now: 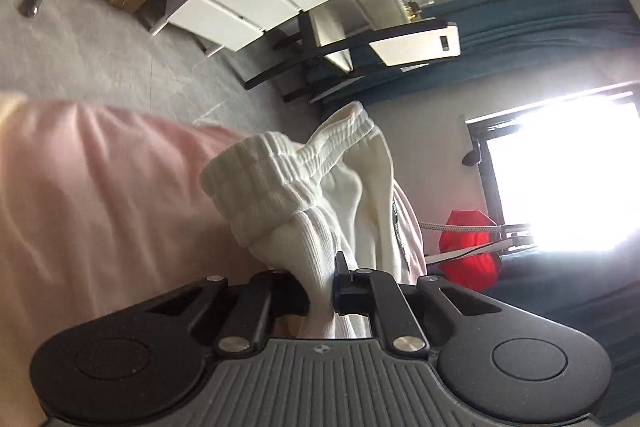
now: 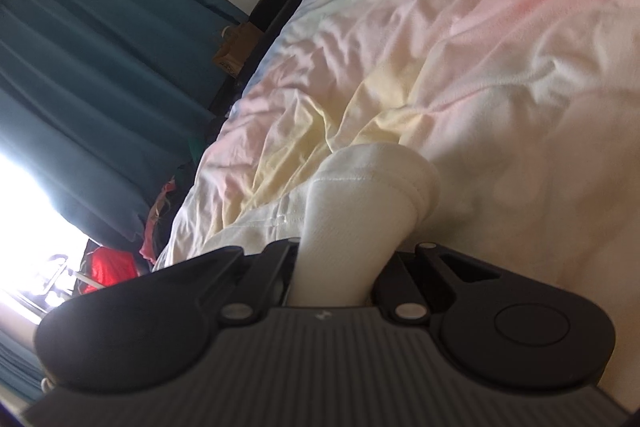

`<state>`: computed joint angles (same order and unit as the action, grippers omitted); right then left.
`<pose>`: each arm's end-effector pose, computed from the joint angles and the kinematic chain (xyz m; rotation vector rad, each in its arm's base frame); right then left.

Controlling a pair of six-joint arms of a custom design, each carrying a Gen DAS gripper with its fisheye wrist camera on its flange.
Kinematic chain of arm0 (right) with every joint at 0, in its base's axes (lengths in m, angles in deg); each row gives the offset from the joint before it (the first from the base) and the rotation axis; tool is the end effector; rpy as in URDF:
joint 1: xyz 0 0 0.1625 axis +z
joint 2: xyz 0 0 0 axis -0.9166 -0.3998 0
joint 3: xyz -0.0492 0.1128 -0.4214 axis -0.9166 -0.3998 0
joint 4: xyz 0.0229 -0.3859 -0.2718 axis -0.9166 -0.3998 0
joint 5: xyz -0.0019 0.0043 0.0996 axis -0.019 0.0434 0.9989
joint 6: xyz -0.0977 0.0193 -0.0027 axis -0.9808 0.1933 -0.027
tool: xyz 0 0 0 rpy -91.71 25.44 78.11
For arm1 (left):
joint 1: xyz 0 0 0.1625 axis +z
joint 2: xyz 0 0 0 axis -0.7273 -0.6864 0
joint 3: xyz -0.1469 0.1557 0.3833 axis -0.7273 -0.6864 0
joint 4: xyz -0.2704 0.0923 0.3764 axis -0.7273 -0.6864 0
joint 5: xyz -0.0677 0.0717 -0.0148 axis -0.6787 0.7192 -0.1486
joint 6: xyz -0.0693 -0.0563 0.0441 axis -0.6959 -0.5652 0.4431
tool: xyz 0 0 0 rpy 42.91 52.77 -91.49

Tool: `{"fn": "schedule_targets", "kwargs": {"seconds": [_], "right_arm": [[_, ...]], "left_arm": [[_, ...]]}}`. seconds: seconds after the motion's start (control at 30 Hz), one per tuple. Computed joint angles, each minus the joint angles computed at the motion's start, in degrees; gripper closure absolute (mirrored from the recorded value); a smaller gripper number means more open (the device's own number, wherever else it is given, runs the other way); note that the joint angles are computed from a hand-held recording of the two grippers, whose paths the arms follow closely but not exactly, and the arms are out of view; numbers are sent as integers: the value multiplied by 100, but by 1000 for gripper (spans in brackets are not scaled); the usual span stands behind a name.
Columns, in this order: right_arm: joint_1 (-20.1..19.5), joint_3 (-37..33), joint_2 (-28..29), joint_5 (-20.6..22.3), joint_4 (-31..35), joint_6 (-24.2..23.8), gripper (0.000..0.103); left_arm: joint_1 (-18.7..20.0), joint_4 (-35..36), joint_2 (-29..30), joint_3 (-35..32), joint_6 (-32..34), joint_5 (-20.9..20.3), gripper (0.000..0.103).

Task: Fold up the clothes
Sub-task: 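Lay the fabric down and open both grippers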

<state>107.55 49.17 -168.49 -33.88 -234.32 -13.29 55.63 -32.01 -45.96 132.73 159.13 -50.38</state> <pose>-0.2543 -0.4470 0.5005 -0.7846 -2.1251 1.9394 -0.2339 -0.2641 0.2446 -1.1631 2.0897 -1.9908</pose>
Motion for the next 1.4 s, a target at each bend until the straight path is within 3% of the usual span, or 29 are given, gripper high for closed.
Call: {"fn": "schedule_targets", "kwargs": {"seconds": [0.1,0.27,0.4,0.5,0.6,0.7,0.73,0.77,0.8,0.83,0.87,0.97,1.03,1.1,1.17,1.3,1.4], "right_arm": [[84,133,-154,-147,-232,-256,98],[55,350,-474,-479,-471,-239,98],[-228,393,-721,-595,243,105,98],[-374,386,-768,-626,710,77,97],[-281,389,-769,-841,780,-246,95],[-15,382,-785,-1352,759,-734,88],[58,390,-796,-1503,722,-875,77],[79,413,-830,-1508,669,-981,58],[89,436,-878,-1469,632,-1065,45],[112,473,-924,-1462,542,-1141,19],[129,534,-983,-1425,373,-1244,13],[234,701,-1225,-1355,157,-1724,13],[351,850,-1385,-1313,-40,-2041,13],[407,1040,-1583,-986,-189,-2386,13],[506,1232,-1914,-541,69,-2939,15],[757,1592,-2468,91,399,-3860,15],[999,1713,-2825,357,888,-4091,15]], "left_arm": [[-371,443,-231,-300,347,-451,94],[-770,349,-558,-420,1120,-1388,94],[-813,27,-578,-222,1664,-2228,93],[-610,-241,-509,-131,2218,-2414,91],[-435,-311,-239,-256,2902,-2393,86],[-338,-292,223,-512,3515,-2417,70],[-323,-278,364,-586,3703,-2416,53],[-319,-265,498,-649,3882,-2410,38],[-322,-209,647,-708,4000,-2386,31],[-329,-121,806,-764,4072,-2350,18],[-372,-7,976,-843,4088,-2327,14],[-539,492,1642,-1176,4019,-2128,0],[-651,882,2098,-1433,3983,-1954,0],[-728,1112,2430,-1635,4128,-1671,0],[-791,1231,2688,-1805,4310,-1380,0],[-854,896,3043,-2008,5026,-830,0],[-857,243,3219,-2025,5582,-455,0]]}}
